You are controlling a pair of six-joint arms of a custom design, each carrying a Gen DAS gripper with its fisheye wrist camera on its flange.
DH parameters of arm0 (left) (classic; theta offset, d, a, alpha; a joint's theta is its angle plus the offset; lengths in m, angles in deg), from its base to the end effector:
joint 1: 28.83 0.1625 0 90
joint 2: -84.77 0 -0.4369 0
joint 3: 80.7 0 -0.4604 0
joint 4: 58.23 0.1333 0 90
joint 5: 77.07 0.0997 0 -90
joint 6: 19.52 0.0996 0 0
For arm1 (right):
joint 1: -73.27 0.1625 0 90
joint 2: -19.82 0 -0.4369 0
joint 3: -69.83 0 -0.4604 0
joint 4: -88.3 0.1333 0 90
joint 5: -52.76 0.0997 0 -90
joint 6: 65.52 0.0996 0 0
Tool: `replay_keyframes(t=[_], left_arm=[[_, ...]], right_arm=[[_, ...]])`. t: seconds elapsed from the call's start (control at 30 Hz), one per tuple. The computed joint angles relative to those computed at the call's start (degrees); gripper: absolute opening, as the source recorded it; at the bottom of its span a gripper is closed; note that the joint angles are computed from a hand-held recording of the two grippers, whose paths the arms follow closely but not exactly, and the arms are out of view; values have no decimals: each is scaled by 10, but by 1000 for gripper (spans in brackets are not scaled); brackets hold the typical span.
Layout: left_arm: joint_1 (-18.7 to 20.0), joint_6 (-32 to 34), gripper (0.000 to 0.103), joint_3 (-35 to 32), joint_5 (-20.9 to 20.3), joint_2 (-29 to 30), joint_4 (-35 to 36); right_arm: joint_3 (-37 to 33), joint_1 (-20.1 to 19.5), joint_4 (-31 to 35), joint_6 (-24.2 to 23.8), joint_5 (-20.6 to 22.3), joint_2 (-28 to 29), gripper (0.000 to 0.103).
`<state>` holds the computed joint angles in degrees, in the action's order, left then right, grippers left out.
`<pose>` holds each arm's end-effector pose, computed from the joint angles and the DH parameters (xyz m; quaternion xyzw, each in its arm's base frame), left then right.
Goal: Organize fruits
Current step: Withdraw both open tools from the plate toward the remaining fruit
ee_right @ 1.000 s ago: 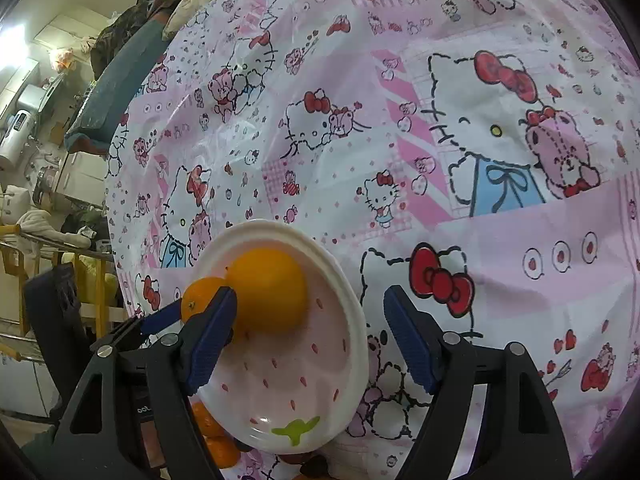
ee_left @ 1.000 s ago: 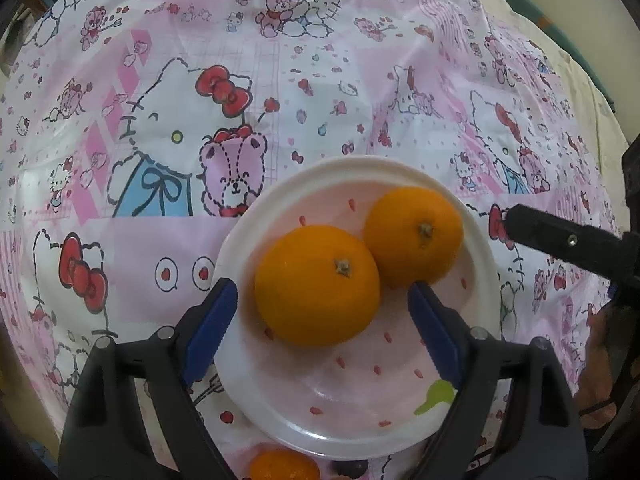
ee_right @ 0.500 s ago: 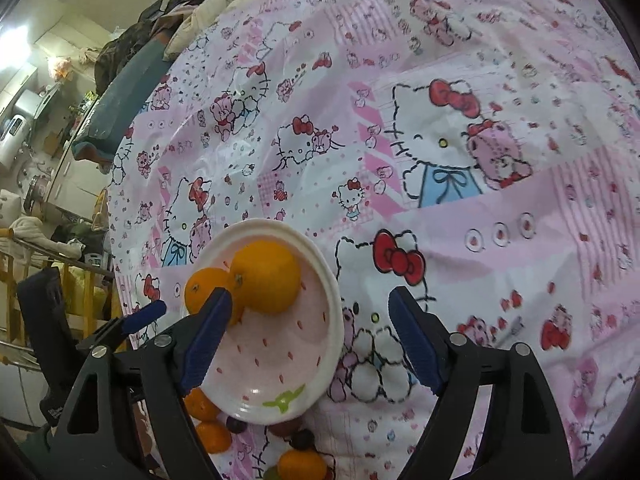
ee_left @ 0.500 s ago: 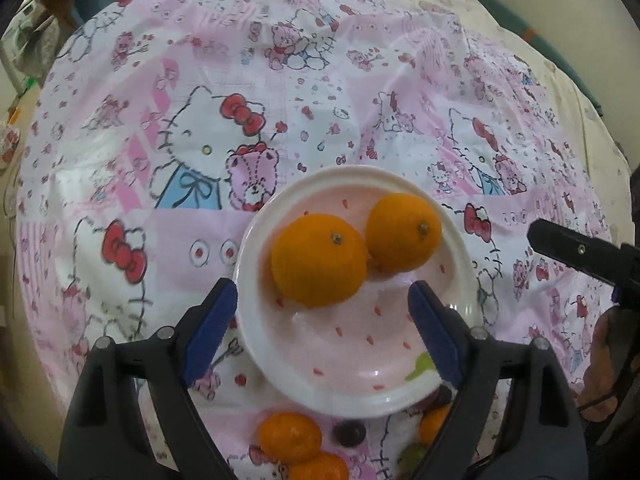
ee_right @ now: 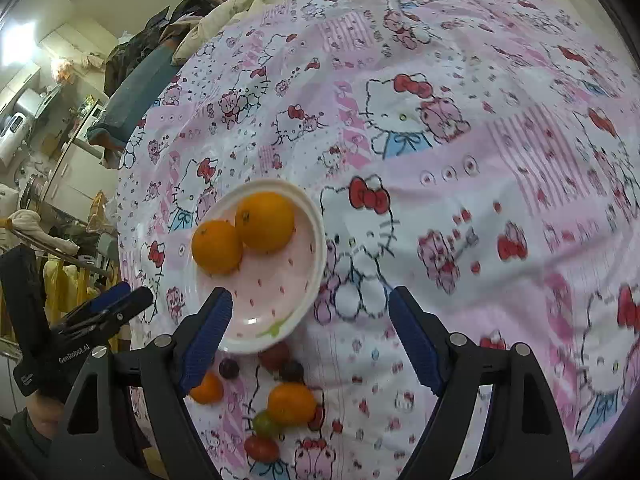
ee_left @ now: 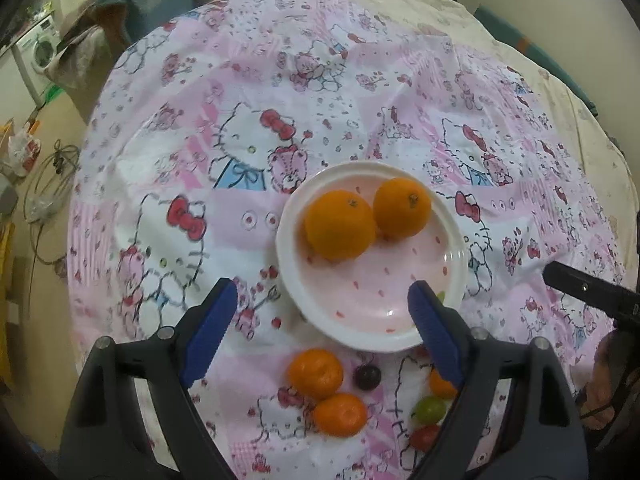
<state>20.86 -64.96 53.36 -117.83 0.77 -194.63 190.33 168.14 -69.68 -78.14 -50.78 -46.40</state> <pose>-0.1233 -0.4680 0.1728 -0.0274 0.9083 -0.2620 0.3249 0.1575 -0.5534 0.1181 0.1360 -0.9766 0.1103 0.1248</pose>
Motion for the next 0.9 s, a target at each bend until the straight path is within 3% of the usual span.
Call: replay_keyframes(t=[0.47, 0.67, 0.9], left_arm=[[-54, -142, 85, 48, 6, -69, 131], [-46, -163, 85, 62, -13, -87, 131], [-32, -187, 85, 62, -8, -86, 131]], right_arm=[[80, 3, -22, 6, -34, -51, 83], [87, 1, -26, 7, -54, -40, 83], [81, 1, -27, 18, -65, -26, 83]])
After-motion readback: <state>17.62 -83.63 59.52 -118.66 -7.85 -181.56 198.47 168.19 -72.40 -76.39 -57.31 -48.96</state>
